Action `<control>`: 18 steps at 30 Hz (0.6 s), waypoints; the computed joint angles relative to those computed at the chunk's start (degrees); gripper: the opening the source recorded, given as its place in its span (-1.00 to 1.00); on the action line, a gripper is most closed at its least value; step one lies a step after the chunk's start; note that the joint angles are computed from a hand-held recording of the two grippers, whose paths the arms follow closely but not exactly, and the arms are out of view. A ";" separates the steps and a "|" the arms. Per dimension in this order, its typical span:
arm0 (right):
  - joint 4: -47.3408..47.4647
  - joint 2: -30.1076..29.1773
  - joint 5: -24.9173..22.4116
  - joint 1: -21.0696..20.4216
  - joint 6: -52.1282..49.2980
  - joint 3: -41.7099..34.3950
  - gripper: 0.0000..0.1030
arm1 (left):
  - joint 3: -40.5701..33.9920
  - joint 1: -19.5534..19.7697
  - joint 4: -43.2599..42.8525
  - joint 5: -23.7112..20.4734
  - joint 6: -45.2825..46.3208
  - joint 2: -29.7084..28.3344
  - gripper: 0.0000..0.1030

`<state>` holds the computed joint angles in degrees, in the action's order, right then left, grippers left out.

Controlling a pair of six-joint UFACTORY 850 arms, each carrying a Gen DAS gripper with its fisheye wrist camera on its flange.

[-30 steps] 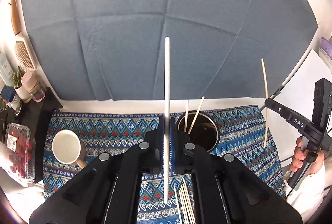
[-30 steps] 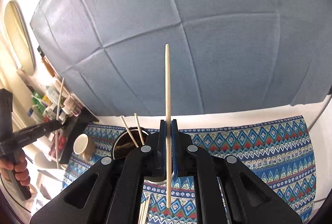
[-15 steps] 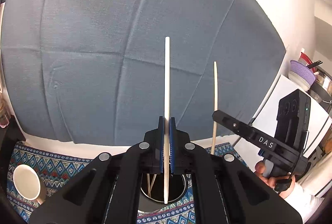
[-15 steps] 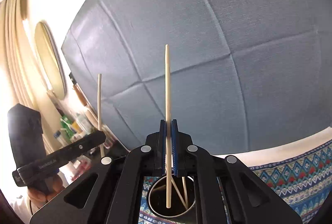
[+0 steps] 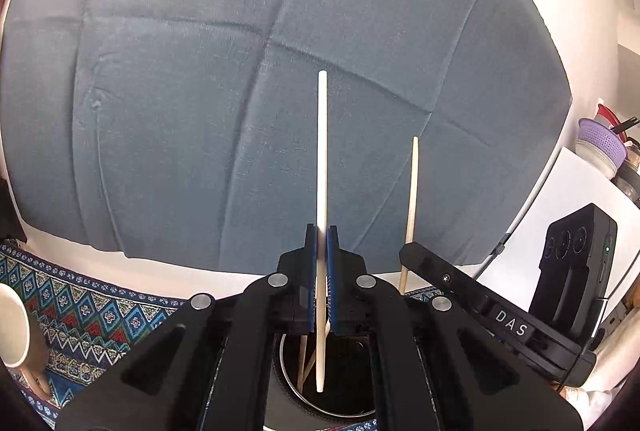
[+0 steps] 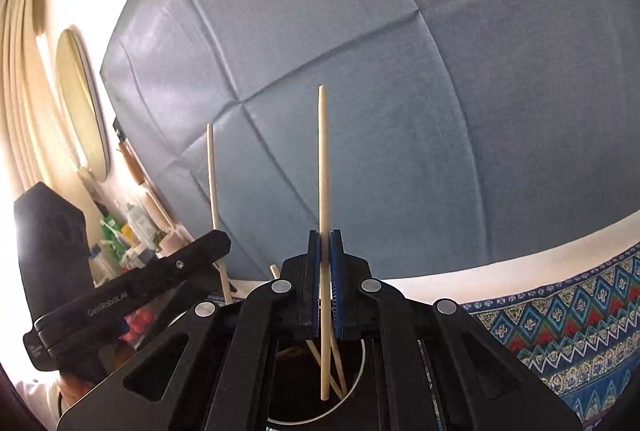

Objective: Organize utensils
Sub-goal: 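Lower both sticks into the black holder and open both grippers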

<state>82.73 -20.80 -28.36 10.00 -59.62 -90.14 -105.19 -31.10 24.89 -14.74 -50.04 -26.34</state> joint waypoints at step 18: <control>-7.31 1.99 -0.93 0.54 3.33 4.08 -0.85 | 2.38 -1.25 -5.10 -1.02 3.35 -0.07 -0.91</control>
